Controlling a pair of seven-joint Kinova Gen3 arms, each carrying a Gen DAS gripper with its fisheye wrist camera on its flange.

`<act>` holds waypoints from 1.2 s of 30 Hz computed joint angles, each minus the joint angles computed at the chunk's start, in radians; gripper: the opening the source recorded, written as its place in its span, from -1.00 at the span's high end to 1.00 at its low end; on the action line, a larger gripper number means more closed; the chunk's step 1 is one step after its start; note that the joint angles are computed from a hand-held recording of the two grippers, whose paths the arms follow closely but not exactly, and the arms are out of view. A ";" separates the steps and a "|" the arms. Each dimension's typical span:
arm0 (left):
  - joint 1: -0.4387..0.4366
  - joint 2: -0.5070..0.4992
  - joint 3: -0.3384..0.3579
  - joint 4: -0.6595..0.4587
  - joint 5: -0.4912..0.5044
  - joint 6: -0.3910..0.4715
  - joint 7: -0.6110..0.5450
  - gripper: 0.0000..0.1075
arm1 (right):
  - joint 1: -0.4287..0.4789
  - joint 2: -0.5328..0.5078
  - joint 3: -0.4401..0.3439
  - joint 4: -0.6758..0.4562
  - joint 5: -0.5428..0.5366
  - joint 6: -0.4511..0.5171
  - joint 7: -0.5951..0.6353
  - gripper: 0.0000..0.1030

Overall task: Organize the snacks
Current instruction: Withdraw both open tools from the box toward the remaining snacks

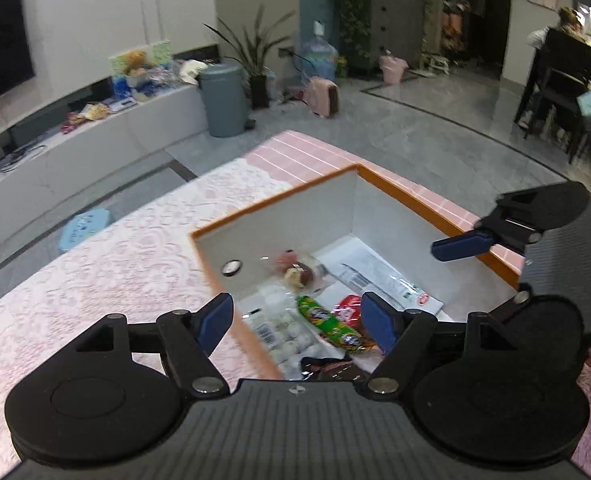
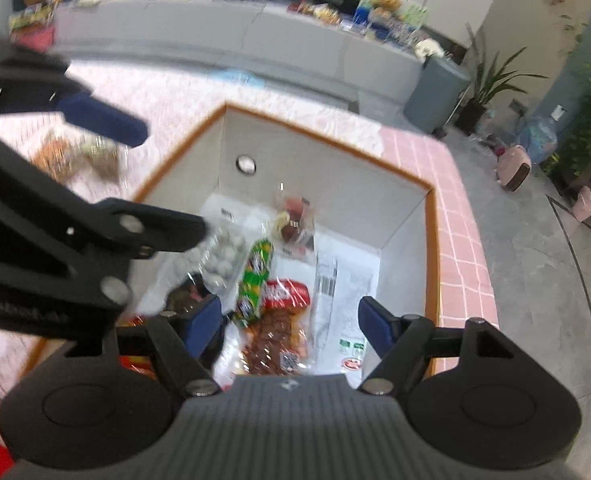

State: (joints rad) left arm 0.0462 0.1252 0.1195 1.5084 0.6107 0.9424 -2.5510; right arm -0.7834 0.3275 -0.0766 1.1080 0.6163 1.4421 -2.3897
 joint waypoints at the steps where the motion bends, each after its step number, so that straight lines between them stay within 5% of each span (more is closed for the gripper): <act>1: -0.011 -0.005 -0.007 0.002 0.011 0.005 -0.002 -0.58 | -0.012 -0.011 0.002 0.015 0.014 -0.015 -0.034 -0.51; 13: -0.104 -0.080 -0.086 0.101 0.090 -0.039 -0.051 -0.42 | -0.116 -0.028 -0.030 0.084 0.181 -0.160 -0.337 -0.63; 17: -0.133 -0.110 -0.122 0.181 0.184 -0.116 -0.137 -0.42 | -0.143 0.000 -0.024 0.059 0.217 -0.190 -0.334 -0.63; 23: -0.207 -0.086 -0.169 0.197 0.288 -0.096 -0.143 -0.37 | -0.191 0.059 0.006 -0.005 0.266 -0.221 -0.290 -0.64; 36: -0.340 -0.015 -0.182 0.185 0.349 -0.063 -0.196 -0.37 | -0.250 0.233 0.108 -0.172 0.229 -0.253 -0.241 -0.64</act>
State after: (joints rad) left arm -0.2941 0.1099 -0.0626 1.6929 0.9594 0.8792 -2.7466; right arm -1.0332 0.5607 0.0312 0.9358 0.8457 1.1890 -2.6305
